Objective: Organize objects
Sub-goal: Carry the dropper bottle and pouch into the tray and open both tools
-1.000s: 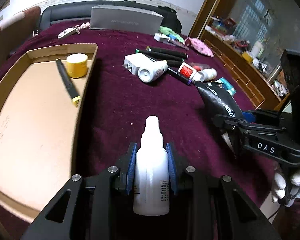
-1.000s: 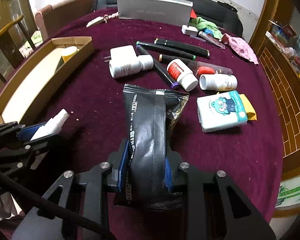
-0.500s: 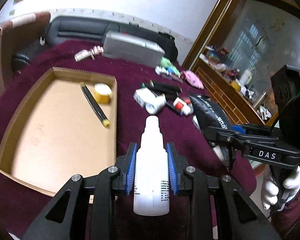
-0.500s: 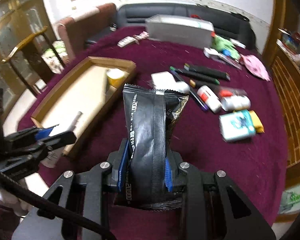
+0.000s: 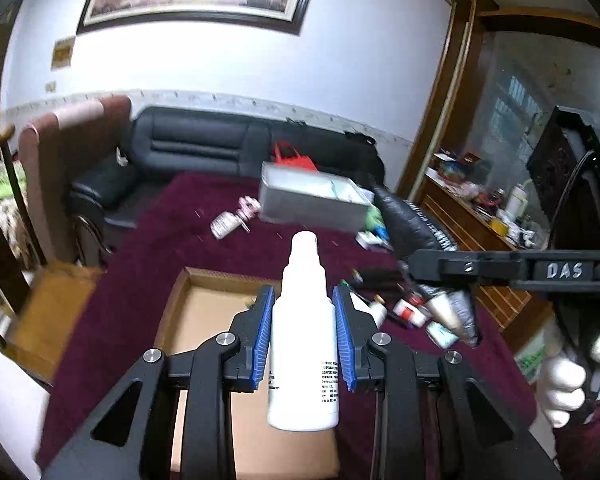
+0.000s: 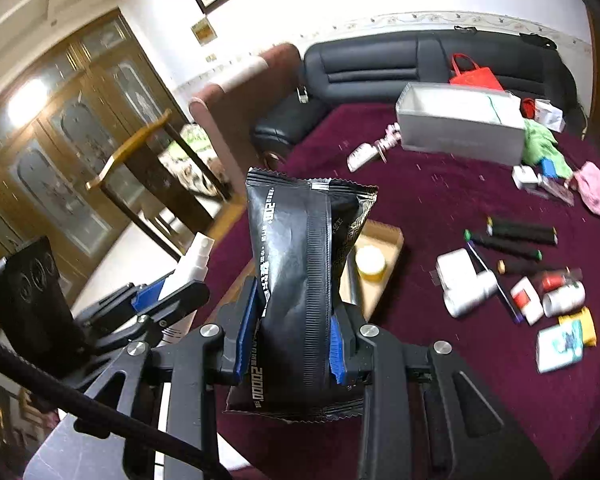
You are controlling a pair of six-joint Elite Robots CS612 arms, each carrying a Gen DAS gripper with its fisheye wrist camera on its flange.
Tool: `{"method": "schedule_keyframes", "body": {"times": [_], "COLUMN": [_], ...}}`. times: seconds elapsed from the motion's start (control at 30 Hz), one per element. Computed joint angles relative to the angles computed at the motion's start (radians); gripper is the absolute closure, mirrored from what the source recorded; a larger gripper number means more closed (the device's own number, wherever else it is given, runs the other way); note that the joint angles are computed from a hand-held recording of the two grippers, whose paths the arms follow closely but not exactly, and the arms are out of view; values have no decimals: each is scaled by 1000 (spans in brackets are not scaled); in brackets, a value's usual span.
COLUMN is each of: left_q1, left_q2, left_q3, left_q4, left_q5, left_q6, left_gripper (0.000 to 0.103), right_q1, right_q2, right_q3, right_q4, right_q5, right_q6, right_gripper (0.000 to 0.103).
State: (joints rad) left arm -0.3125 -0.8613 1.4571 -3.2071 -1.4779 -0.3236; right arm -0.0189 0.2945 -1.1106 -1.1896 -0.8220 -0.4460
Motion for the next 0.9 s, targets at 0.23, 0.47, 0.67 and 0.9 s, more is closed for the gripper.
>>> {"method": "schedule_keyframes", "body": {"times": [0.23, 0.47, 0.67, 0.9], "left_q1": [45, 82, 97, 91], "left_q2": [63, 144, 212, 269], "left_q3": [-110, -186, -259, -331], "left_q4": [81, 177, 281, 389], "left_q5": [33, -4, -62, -99], "left_q6": [2, -47, -89, -105], "left_gripper": [78, 78, 78, 78], "right_q1": [27, 54, 71, 77], "right_q2": [-60, -62, -74, -118], "right_q3": [155, 266, 366, 509], "right_q4": [-122, -164, -140, -117], "right_q5": [19, -43, -87, -35], "right_q6": [109, 151, 149, 138], "right_gripper": [75, 75, 75, 74]}}
